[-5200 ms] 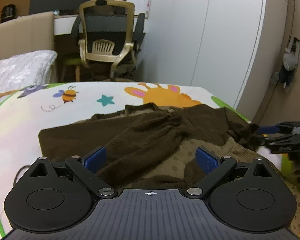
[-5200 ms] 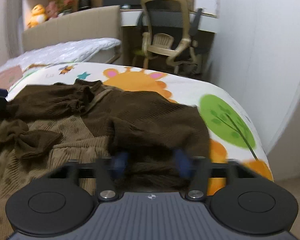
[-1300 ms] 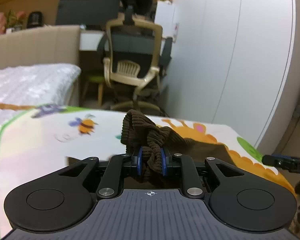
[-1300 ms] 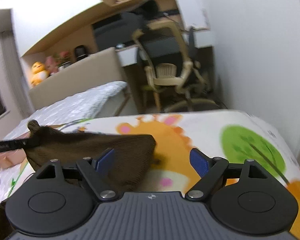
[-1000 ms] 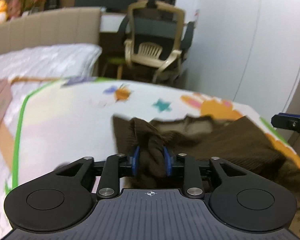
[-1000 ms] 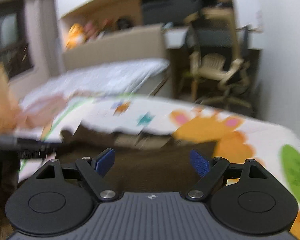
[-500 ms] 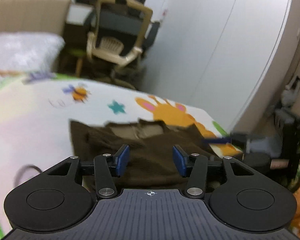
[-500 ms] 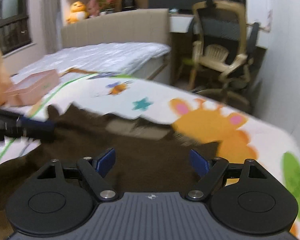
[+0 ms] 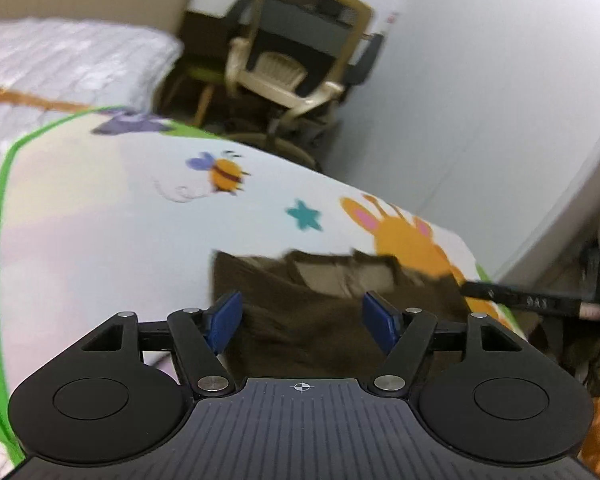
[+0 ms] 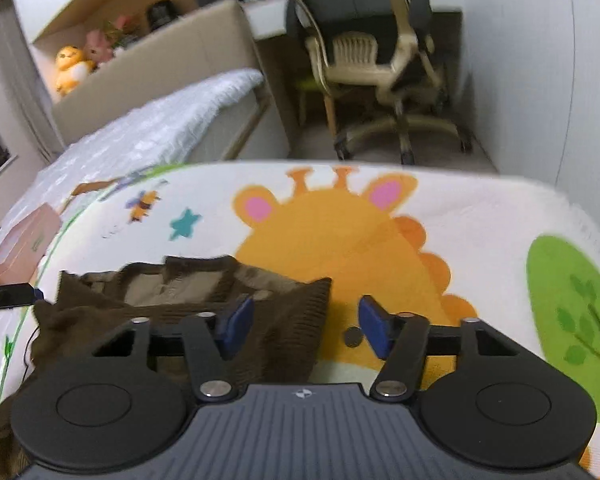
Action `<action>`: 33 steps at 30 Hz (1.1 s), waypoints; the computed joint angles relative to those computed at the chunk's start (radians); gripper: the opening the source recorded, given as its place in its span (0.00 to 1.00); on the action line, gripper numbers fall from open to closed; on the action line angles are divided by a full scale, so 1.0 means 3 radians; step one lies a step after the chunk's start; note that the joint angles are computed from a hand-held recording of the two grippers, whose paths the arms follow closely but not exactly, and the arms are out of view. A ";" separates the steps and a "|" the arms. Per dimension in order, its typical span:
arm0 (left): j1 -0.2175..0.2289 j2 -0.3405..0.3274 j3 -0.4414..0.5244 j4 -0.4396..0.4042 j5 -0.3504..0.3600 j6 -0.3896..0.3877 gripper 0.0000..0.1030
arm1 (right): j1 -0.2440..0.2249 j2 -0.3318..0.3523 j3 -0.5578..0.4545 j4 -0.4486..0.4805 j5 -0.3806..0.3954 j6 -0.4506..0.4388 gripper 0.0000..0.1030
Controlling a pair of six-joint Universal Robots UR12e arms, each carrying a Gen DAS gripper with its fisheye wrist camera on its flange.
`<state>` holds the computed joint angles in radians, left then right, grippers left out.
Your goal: Fold clothes
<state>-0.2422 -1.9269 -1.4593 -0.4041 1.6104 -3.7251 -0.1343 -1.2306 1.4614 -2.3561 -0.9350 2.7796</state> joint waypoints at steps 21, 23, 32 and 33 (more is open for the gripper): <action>-0.0061 0.0217 -0.0213 0.0268 -0.0138 0.0241 0.10 | -0.0385 -0.0694 0.0572 0.0252 0.1157 -0.0809 0.10; -0.0146 0.0374 -0.0381 0.0393 -0.0103 0.0393 0.10 | -0.0519 -0.0907 0.0752 0.0489 0.1317 -0.1189 0.10; -0.0585 0.0829 -0.0934 0.0045 0.0190 0.0805 0.31 | -0.0870 -0.1492 0.1380 0.1276 0.0961 -0.2439 0.18; -0.0598 0.0864 -0.0983 0.0019 0.0148 0.0780 0.34 | -0.0895 -0.1521 0.1396 0.1384 0.0865 -0.2552 0.20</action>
